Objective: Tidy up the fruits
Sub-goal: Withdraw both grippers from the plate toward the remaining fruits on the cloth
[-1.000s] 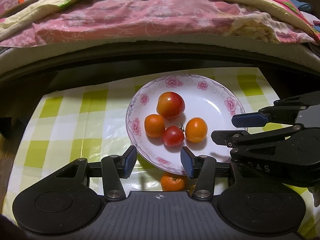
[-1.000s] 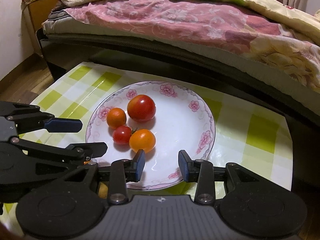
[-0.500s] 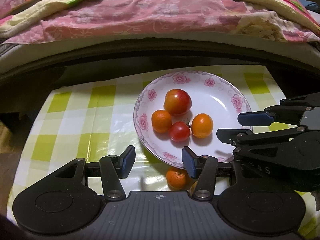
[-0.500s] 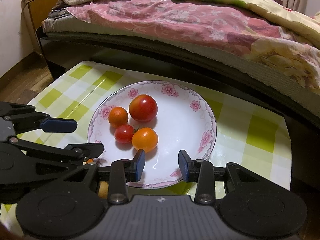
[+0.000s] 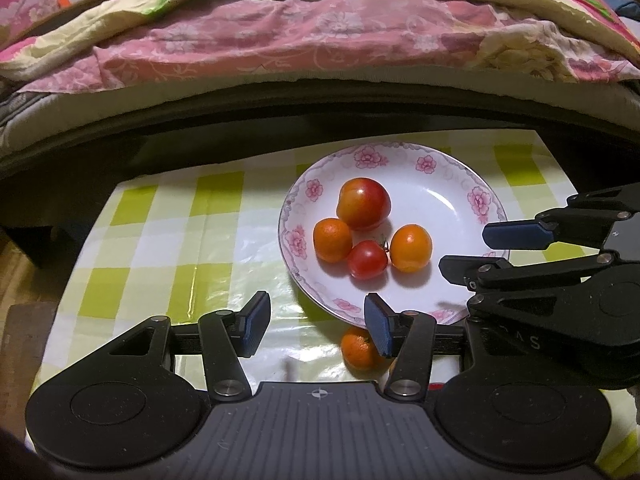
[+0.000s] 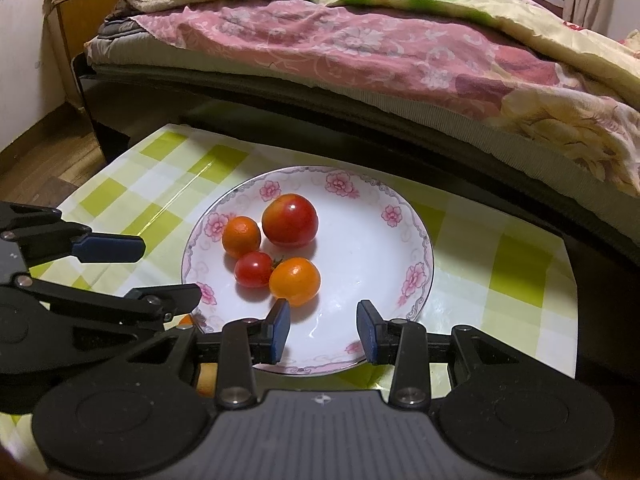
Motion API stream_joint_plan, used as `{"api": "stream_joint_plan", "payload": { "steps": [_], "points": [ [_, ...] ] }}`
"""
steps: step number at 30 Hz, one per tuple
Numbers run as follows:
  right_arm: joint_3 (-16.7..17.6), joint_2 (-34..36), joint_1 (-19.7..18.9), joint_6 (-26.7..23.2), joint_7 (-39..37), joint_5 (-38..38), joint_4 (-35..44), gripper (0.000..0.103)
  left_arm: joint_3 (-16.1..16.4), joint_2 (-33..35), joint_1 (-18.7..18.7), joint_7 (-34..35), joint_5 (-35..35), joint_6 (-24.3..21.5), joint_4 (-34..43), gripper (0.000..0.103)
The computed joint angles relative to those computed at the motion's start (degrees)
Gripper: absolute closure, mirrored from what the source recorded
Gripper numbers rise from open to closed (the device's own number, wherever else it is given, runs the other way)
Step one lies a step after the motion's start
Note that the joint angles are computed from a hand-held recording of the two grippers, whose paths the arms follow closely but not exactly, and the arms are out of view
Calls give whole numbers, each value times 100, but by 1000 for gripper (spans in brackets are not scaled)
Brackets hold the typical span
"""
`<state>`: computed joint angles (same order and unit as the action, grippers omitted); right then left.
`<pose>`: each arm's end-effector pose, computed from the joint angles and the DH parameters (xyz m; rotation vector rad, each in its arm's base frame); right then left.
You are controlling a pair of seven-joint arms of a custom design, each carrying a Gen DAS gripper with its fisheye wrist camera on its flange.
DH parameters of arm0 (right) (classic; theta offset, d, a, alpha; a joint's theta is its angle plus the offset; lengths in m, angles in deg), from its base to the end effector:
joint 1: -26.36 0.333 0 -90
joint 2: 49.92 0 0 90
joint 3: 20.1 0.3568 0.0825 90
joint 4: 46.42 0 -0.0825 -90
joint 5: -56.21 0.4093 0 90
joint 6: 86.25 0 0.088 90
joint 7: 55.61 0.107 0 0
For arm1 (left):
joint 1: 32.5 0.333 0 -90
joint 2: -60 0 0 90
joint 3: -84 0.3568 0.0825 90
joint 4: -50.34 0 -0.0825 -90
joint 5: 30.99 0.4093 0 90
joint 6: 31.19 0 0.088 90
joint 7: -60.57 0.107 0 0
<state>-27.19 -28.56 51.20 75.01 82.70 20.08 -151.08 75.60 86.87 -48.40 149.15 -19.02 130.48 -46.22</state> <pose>0.6681 0.2545 0.4175 -1.8428 1.7914 -0.7071 0.6925 -0.3040 0.4306 -1.3005 2.2852 -0.7270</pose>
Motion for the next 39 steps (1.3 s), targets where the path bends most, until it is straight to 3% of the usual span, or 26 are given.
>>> {"api": "stream_joint_plan", "payload": {
  "steps": [18,39],
  "points": [
    [6,-263,129,-118,563,-526,-228,64,187,-384,-127,-337,445,291,-500,43],
    [251,-558,89,-159,1075,-978,-513,64,243,-863,-86,-555,843,505,-1092,43]
  ]
}}
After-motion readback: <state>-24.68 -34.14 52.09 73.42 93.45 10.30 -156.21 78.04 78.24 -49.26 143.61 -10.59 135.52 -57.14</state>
